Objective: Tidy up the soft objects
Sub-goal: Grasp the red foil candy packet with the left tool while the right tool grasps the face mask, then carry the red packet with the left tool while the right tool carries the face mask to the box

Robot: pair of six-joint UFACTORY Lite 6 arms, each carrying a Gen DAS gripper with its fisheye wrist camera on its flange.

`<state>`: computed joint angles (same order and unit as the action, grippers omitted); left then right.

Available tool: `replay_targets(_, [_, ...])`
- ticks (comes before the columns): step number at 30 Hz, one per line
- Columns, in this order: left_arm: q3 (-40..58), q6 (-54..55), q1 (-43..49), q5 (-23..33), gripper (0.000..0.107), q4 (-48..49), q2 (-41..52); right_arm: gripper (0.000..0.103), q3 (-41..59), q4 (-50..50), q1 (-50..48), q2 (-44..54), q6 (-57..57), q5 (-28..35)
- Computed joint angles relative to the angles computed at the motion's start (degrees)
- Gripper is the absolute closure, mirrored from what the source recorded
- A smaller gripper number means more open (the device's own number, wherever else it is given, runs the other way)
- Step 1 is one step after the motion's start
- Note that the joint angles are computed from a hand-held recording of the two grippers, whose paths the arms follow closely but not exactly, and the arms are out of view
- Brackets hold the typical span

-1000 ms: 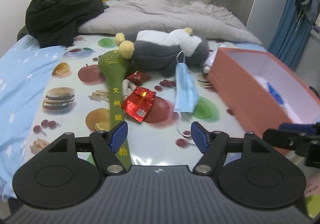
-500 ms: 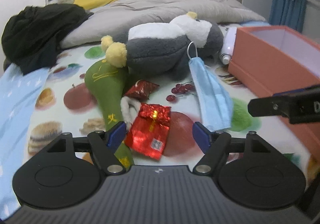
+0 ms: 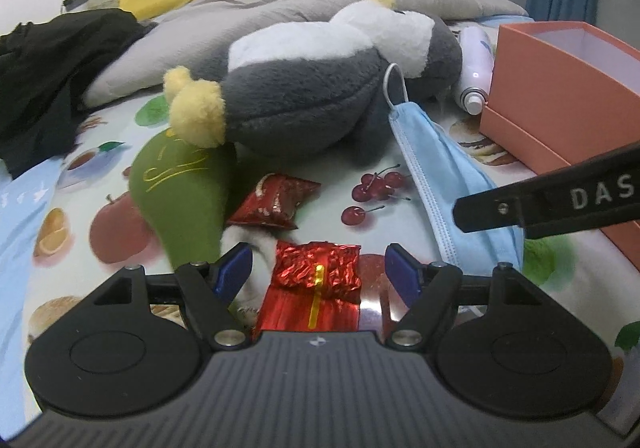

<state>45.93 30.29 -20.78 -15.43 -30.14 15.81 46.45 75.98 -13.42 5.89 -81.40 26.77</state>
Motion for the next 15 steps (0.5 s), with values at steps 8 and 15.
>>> replay_targets(8, [2.2, -2.5, 0.3, 0.4, 0.040, 2.1, 3.7, 0.079, 3.6, 0.4, 1.2, 5.6, -0.9, -1.0])
replay_targets(15, [1.4, -7.4, 0.6, 1.2, 0.049, 4.6, 2.4, 0.091, 2.0, -0.8, 1.5, 3.4, -3.1, -2.5])
